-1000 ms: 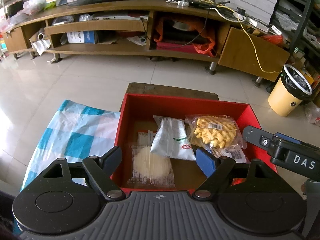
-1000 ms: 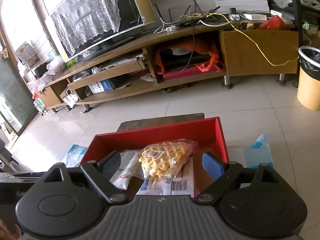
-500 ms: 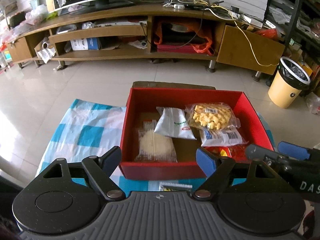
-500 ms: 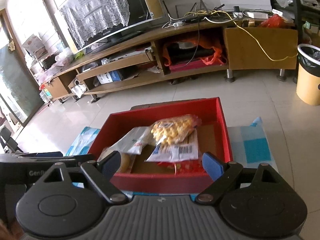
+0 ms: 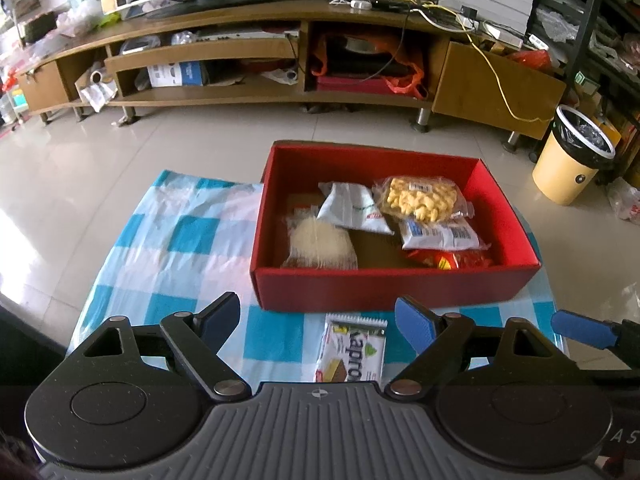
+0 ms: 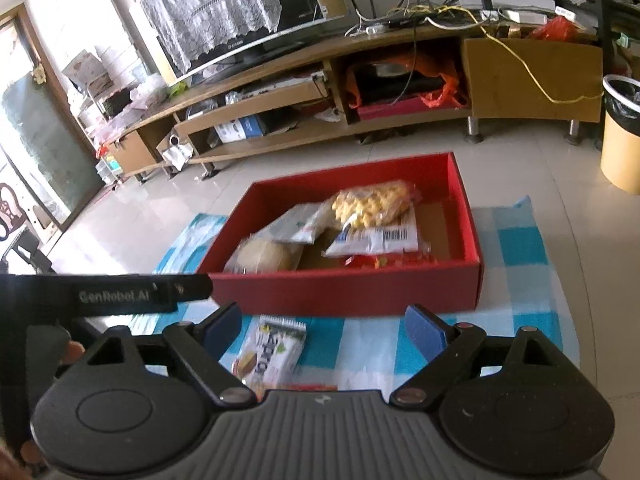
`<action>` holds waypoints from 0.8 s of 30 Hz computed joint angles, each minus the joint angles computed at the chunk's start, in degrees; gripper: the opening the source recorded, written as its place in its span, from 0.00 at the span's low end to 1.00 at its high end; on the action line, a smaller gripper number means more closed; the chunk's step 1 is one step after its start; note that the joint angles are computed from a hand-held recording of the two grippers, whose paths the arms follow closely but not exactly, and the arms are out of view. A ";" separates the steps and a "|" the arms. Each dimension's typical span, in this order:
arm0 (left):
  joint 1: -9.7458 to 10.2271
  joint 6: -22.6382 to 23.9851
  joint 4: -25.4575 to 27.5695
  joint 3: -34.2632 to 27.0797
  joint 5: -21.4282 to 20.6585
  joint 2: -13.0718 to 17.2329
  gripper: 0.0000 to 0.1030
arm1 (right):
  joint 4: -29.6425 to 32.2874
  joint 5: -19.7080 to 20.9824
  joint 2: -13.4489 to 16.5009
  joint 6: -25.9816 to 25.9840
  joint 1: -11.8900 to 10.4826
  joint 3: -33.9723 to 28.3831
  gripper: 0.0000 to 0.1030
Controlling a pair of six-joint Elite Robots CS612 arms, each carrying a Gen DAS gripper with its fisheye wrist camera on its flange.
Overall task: Organize snacks
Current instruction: 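Withdraw both grippers from the box toward the remaining snacks on the cloth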
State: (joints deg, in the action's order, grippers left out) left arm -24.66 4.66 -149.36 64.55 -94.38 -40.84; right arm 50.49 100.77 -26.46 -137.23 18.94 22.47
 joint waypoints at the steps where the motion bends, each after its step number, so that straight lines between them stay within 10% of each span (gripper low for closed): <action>1: 0.04 0.14 0.05 0.58 0.19 -0.28 0.86 | -0.01 -0.15 -0.25 0.25 0.11 0.56 0.83; 17: 0.69 0.75 3.66 5.63 -1.08 -3.08 0.86 | 3.13 -6.45 -0.70 0.00 1.41 3.53 0.83; 24: 1.19 -0.18 4.57 5.28 -1.61 -2.93 0.87 | 11.86 -11.38 7.44 -0.72 1.43 -9.64 0.79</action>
State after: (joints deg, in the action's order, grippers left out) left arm -23.48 4.48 -144.78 69.82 -95.99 -43.77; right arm 62.35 89.39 -19.02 -137.95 20.36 12.83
